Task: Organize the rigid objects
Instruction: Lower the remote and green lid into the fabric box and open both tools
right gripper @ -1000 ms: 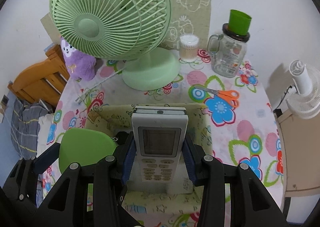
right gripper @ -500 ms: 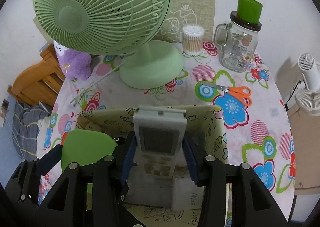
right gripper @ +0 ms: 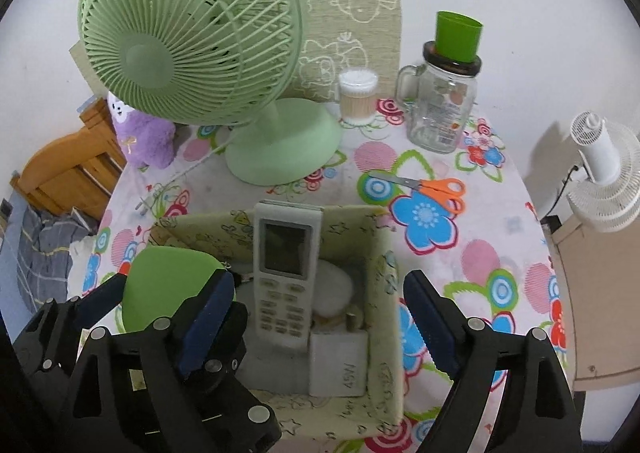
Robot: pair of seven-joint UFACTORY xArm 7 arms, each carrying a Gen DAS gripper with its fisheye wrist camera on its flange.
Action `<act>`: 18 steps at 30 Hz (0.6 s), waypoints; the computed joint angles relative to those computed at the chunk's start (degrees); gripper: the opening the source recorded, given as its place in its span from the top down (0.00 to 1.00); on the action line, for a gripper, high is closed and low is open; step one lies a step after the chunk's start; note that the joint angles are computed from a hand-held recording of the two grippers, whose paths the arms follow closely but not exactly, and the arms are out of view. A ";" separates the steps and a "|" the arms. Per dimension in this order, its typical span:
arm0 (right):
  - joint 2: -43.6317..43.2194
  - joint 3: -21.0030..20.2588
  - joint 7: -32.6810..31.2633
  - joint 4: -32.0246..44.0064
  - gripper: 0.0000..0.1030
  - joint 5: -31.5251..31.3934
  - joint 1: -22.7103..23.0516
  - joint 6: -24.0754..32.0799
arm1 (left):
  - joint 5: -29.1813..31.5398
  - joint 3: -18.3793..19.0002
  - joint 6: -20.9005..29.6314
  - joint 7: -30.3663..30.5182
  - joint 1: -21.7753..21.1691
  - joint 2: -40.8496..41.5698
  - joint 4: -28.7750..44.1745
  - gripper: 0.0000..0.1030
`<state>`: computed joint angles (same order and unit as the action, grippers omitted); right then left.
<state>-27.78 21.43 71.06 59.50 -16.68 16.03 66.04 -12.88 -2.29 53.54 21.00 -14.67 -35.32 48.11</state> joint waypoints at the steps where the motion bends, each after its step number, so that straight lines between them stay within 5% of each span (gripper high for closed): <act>1: -0.32 0.18 0.32 -0.19 0.14 -0.02 0.00 0.59 | -0.08 -0.02 -0.21 0.18 -0.15 -0.24 -0.41 0.08; 18: -3.94 0.78 4.24 -5.48 0.13 2.89 1.12 2.83 | 1.28 -0.85 -2.79 2.05 -1.71 -2.86 -6.11 0.05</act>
